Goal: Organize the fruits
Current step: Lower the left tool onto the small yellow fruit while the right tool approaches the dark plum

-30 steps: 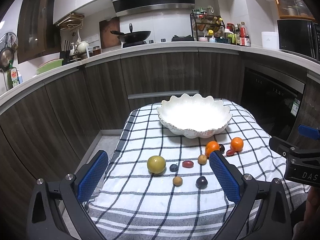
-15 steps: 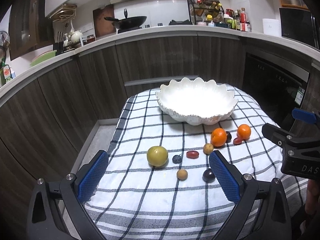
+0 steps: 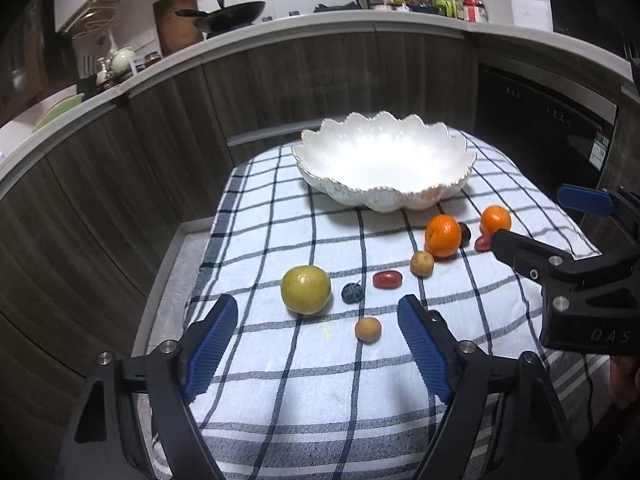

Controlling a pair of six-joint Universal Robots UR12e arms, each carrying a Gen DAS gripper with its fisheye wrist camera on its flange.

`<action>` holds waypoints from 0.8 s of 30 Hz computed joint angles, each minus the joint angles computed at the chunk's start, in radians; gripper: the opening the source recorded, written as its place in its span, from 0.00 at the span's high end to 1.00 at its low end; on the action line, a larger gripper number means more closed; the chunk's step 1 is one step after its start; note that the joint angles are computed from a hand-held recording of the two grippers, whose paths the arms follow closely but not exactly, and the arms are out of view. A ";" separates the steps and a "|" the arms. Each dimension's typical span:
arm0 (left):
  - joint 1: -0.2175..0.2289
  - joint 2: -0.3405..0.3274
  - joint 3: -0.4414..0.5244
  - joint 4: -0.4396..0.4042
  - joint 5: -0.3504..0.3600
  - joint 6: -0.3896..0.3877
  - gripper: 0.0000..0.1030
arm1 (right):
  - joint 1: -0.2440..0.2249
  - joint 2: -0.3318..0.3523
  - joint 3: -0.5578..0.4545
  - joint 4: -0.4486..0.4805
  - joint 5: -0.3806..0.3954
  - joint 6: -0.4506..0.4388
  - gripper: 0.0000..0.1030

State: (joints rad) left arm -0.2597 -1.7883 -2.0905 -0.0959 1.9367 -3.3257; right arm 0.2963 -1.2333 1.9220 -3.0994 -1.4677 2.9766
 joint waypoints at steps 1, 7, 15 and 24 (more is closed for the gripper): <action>0.002 -0.001 0.000 -0.006 -0.010 0.003 0.25 | 0.001 0.002 -0.001 0.005 0.004 -0.006 0.02; 0.014 -0.011 0.006 -0.039 -0.054 0.036 0.29 | 0.003 0.015 -0.012 0.069 0.046 -0.040 0.19; 0.029 -0.030 0.015 -0.066 -0.099 0.055 0.39 | 0.011 0.033 -0.030 0.152 0.068 -0.076 0.37; 0.041 -0.046 0.025 -0.095 -0.137 0.063 0.51 | 0.017 0.042 -0.040 0.209 0.084 -0.090 0.43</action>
State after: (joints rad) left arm -0.2191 -1.8344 -2.0656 -0.1906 1.7997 -3.2626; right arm 0.3130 -1.1910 1.8824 -2.8900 -1.3834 2.8864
